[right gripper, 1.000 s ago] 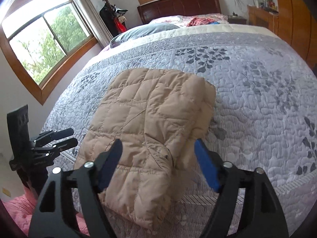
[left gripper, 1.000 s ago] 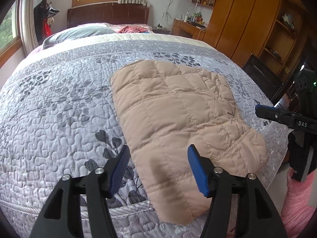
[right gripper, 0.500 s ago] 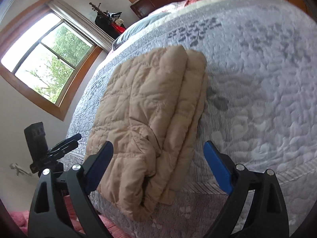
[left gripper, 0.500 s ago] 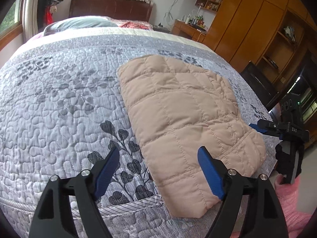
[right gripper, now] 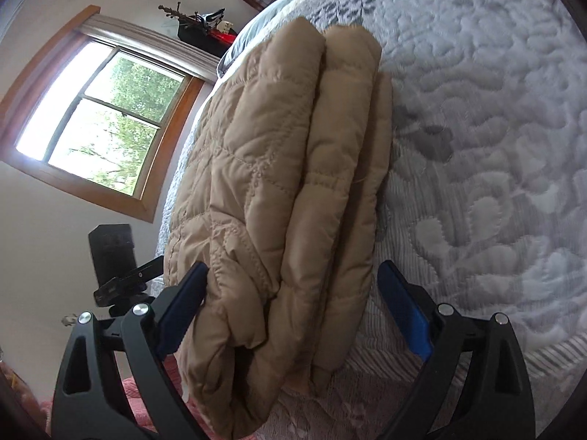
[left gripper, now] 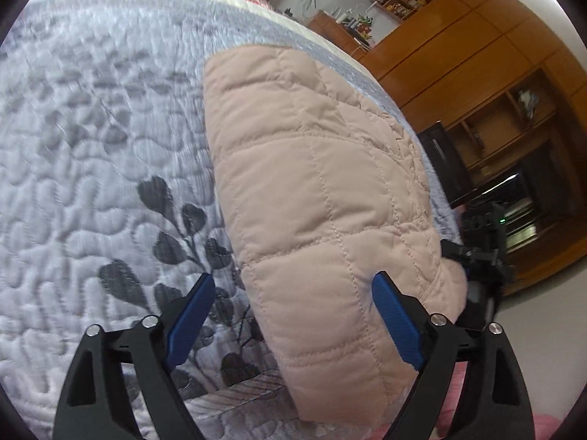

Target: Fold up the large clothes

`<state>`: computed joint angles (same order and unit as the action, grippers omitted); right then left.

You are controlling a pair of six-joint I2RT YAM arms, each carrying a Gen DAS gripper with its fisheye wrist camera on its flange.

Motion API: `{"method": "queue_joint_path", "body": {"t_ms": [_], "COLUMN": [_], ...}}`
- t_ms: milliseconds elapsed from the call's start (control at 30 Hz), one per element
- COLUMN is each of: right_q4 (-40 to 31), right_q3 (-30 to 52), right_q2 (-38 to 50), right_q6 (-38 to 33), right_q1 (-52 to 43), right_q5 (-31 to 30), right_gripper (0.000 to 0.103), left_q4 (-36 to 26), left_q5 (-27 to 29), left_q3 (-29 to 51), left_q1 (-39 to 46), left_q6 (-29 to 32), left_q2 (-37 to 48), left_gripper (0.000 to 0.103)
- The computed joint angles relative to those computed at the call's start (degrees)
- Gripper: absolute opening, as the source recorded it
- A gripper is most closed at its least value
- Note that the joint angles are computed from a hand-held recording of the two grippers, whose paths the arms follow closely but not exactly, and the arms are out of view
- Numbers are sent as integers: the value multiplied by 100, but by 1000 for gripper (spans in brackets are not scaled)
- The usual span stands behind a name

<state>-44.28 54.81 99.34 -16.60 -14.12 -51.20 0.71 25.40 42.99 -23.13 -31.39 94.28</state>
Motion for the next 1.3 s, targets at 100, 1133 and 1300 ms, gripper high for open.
{"method": "queue_joint_path", "body": {"t_ms": [100,1133,1300], "right_q4": [101,693,884], "right_q3": [18,-697,-468], "right_q2": [132,-2183,-1751], "right_q6": [39,96,-159], "right_q1": [89,839,952], "right_q5": [-80,269,385], "right_gripper": [94,38,38], "left_q4": [376,-7,-209], "left_q5": [524,-1805,-1619], "left_q3": [60,305,657], "left_q1": [130,-1320,-711], "left_q6": [-105,110,350], "left_q2": [363,-939,-861], "left_gripper": [89,58,58]}}
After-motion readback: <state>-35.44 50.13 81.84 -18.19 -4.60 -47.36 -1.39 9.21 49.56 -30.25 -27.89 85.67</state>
